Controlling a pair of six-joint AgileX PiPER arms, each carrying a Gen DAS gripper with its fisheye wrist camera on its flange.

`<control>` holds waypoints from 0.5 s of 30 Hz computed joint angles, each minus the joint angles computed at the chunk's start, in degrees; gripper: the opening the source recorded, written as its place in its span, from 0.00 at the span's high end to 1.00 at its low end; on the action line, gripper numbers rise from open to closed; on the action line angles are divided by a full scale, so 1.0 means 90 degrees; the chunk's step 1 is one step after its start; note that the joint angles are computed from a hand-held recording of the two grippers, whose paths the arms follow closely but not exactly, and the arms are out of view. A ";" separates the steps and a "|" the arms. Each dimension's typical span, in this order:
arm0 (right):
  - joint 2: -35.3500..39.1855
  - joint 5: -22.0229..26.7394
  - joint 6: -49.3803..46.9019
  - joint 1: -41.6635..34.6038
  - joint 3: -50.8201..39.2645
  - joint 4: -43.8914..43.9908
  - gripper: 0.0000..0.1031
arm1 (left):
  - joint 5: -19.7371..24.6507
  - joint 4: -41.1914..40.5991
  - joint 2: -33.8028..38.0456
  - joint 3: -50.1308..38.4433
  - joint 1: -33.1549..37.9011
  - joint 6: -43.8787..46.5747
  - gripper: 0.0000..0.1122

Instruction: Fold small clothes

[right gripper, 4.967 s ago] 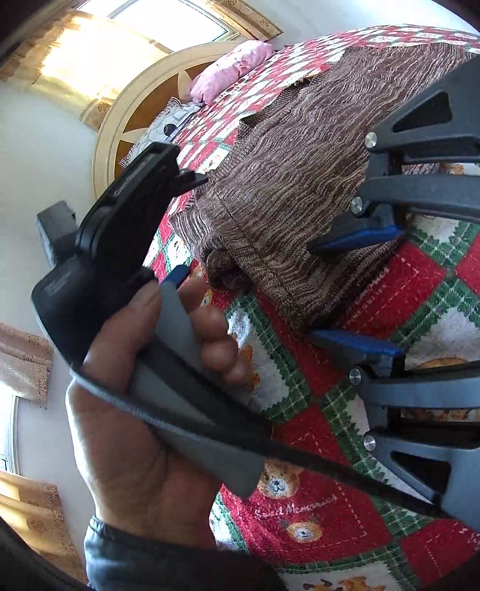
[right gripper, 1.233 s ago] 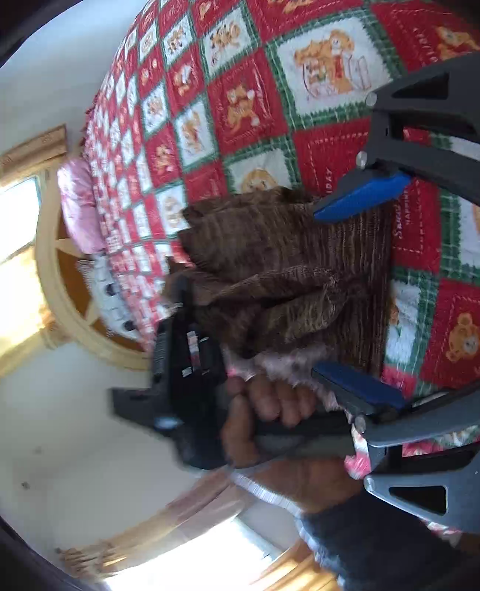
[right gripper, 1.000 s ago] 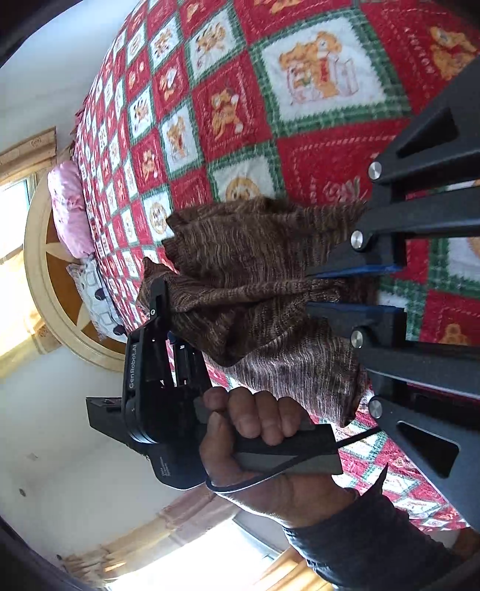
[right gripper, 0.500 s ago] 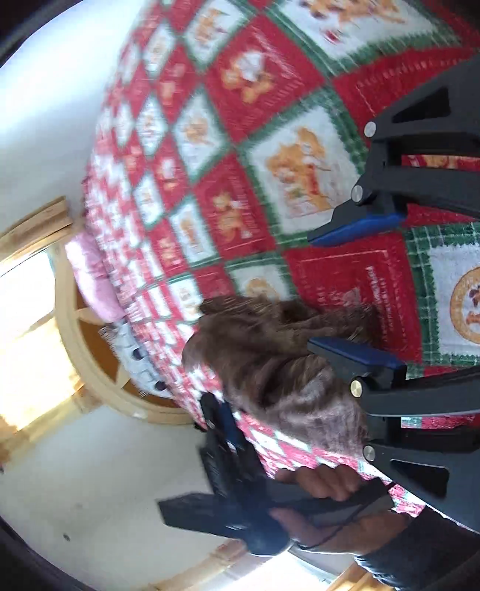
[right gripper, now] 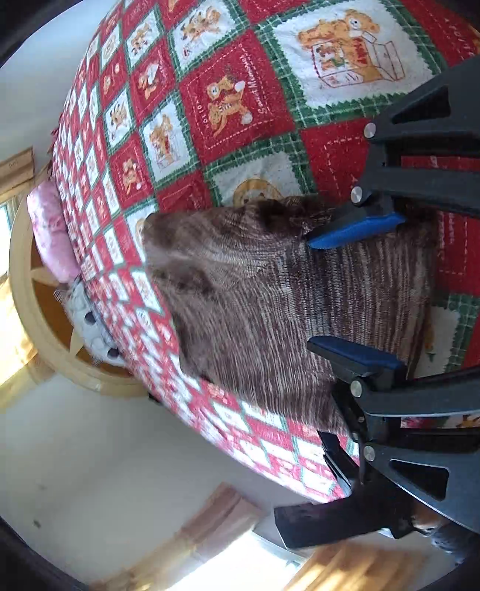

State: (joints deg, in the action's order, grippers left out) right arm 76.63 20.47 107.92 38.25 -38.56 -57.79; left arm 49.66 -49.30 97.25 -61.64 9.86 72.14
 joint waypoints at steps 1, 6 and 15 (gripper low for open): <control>-0.0035 0.0262 -0.0286 0.0168 -0.0090 0.0143 0.52 | -0.0017 -0.0059 0.0007 0.0026 0.0010 0.0086 0.20; -0.0050 0.1318 -0.1860 0.0375 -0.0981 0.1055 0.52 | 0.0264 -0.0385 0.0024 0.0042 0.0331 0.0246 0.20; 0.2589 0.1974 -0.6029 -0.0109 -0.4687 0.3570 0.52 | 0.1241 -0.1258 0.0438 -0.0163 0.1936 0.0462 0.20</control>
State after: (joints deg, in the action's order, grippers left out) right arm 99.93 38.24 53.66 37.27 -80.74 -25.65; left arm 60.83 -60.63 101.19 -63.11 27.28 76.30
